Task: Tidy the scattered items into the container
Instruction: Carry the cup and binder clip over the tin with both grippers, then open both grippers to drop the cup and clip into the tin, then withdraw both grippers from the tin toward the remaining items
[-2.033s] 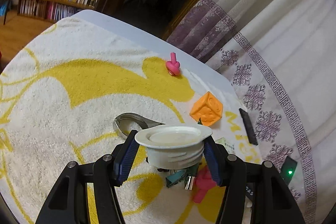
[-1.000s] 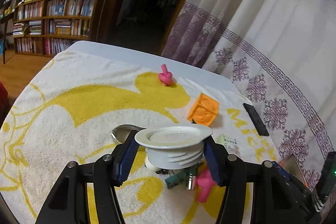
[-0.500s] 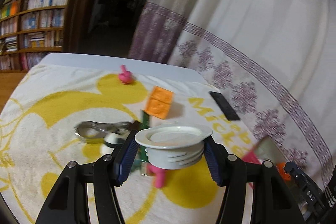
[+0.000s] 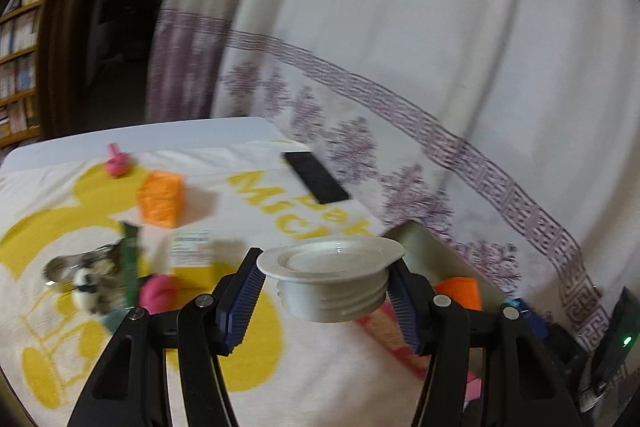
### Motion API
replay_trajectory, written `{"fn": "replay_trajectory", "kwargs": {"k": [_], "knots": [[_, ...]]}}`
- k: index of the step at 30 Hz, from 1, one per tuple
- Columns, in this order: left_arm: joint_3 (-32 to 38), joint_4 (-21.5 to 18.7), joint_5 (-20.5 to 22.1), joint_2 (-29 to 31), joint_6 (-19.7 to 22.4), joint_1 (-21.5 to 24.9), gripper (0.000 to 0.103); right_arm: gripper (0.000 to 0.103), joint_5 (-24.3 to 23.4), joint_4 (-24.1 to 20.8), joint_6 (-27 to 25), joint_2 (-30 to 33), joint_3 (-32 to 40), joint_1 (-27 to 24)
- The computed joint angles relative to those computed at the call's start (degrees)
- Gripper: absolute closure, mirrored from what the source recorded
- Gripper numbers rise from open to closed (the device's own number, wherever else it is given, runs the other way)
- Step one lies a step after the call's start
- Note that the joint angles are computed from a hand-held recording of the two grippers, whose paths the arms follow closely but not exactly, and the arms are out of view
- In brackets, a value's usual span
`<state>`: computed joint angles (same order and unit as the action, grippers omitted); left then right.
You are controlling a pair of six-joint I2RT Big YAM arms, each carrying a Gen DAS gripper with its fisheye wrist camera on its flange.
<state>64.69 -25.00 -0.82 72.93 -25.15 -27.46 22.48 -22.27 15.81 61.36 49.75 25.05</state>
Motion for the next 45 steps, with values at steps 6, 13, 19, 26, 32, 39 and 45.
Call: {"fn": "replay_trajectory", "kwargs": {"k": [6, 13, 19, 26, 32, 39, 45], "knots": [[6.6, -0.1, 1.4, 5.8, 1.0, -3.9, 0.042, 0.075, -1.1, 1.4, -0.1, -0.6, -1.7, -1.2], [14.3, -0.8, 5.7, 13.8, 0.0, -6.5, 0.032, 0.073, -0.2, 2.2, 0.0, 0.8, -2.7, -2.0], [14.4, 0.0, 5.9, 14.8, 1.5, -7.1, 0.021, 0.027, -0.7, 4.8, 0.3, -0.2, -4.1, -2.8], [12.1, -1.0, 2.4, 12.4, -0.6, -5.1, 0.021, 0.026, -0.9, 4.3, 0.9, 0.8, -3.3, -1.7], [9.0, -2.1, -1.7, 9.7, -0.5, -3.5, 0.021, 0.025, -0.5, 3.8, 1.2, 2.0, -2.0, 0.6], [4.1, -2.1, -3.1, 5.5, -0.9, -1.1, 0.021, 0.024, -0.6, 3.4, 0.5, 4.1, -0.3, 3.4], [-0.7, -2.0, -3.8, 1.1, -1.7, 1.7, 0.021, 0.024, -1.7, 2.7, 0.4, 5.7, 1.4, 6.0]]}}
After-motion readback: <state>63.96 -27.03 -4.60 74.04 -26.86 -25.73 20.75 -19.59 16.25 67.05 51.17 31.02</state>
